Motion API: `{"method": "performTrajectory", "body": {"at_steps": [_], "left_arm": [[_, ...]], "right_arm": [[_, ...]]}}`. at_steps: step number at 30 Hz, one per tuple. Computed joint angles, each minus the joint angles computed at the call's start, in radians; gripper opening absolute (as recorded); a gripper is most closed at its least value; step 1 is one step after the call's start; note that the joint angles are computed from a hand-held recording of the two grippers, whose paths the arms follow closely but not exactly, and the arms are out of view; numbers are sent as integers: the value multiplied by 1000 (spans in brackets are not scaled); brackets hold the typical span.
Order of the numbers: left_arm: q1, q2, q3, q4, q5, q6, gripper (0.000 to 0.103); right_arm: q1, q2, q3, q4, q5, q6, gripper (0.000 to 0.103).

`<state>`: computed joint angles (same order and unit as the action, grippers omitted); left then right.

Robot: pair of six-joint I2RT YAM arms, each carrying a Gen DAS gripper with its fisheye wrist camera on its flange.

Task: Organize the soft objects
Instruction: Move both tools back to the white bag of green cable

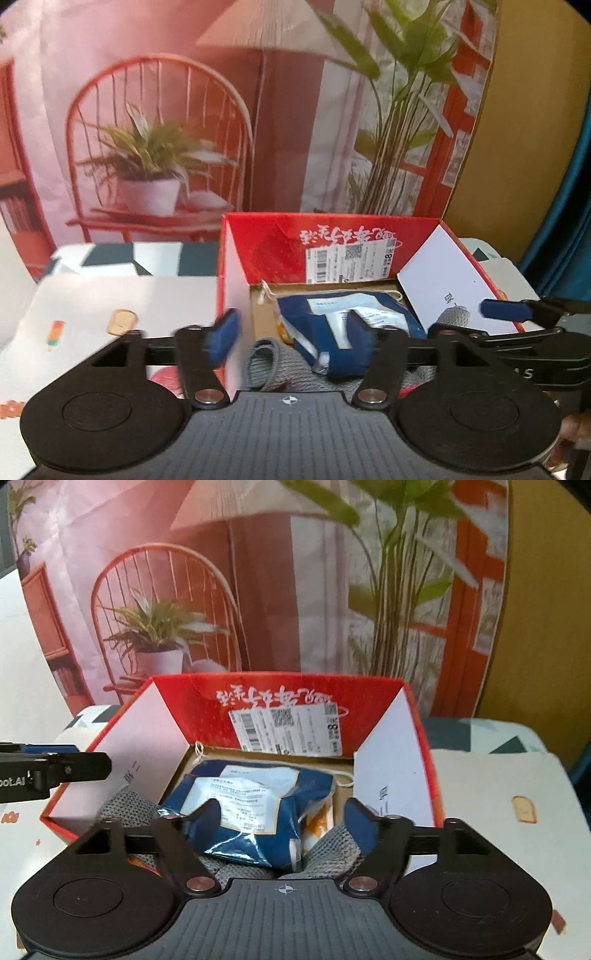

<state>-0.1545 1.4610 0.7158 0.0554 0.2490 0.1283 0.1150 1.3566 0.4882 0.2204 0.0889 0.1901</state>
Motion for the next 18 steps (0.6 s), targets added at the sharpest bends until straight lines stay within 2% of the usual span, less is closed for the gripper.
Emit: {"method": "performTrajectory", "body": {"at_steps": [1, 3, 6, 13, 18], "left_arm": [[4, -26, -16, 0, -1, 3, 90], [22, -91, -55, 2, 15, 8, 98], [46, -178, -100, -25, 36, 22, 103], [82, -357, -219, -72, 62, 62, 103], [109, -472, -317, -81, 73, 96, 103]], "right_arm": [[5, -23, -11, -8, 2, -3, 82], [19, -77, -42, -14, 14, -1, 92], [56, -158, -94, -15, 48, 2, 102], [159, -350, -199, -53, 112, 5, 102], [262, -498, -286, -87, 202, 33, 102]]}}
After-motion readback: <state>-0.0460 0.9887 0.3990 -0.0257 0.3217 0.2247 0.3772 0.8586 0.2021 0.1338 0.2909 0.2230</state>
